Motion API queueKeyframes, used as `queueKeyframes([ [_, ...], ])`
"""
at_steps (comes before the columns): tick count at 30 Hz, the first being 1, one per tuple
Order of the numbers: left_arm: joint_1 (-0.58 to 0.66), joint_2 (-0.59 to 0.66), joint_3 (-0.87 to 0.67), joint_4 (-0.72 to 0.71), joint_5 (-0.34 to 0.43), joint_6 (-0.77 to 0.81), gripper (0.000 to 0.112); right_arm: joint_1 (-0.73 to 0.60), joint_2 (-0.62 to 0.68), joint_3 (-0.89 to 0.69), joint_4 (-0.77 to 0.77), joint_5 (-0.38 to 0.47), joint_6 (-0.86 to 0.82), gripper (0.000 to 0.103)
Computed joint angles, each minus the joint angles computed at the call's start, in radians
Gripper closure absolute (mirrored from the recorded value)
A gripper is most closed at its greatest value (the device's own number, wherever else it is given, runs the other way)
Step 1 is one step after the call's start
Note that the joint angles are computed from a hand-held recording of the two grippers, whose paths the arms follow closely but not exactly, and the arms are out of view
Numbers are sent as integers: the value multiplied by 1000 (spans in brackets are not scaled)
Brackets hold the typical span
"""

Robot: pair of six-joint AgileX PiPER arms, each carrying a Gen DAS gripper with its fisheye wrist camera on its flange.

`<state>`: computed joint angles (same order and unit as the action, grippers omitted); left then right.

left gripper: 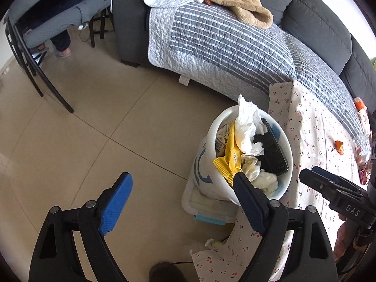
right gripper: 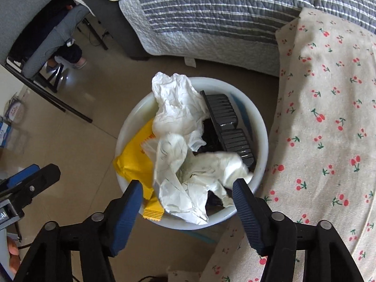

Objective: Collect trash
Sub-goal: 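Grasp the orange peel on the cloth with the right tool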

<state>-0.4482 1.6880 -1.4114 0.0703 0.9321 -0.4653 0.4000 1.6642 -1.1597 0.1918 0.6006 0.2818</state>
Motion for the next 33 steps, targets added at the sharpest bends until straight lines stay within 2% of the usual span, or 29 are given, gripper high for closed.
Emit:
queueKeyframes([
  [6,-34,7,-10,13,1,-3,21,-55,-72,41,-71,43,12,29],
  [8,-52,6,-14,21,-1,-3,15,-90,-106,64,-108,64,17,26],
  [14,-112,11,-41,70,-5,-47,9,-274,-195,113,-234,113,12,17],
  [19,-149,38,-81,85,1,-67,9,-465,-235,163,-309,58,26,16],
  [23,-170,74,-120,93,18,-76,9,-568,-197,179,-307,5,5,16],
  [27,-182,112,-162,89,40,-62,9,-606,-153,163,-296,-36,-41,16],
  [33,-205,142,-200,117,61,-75,9,-584,-75,116,-379,-95,-26,19],
])
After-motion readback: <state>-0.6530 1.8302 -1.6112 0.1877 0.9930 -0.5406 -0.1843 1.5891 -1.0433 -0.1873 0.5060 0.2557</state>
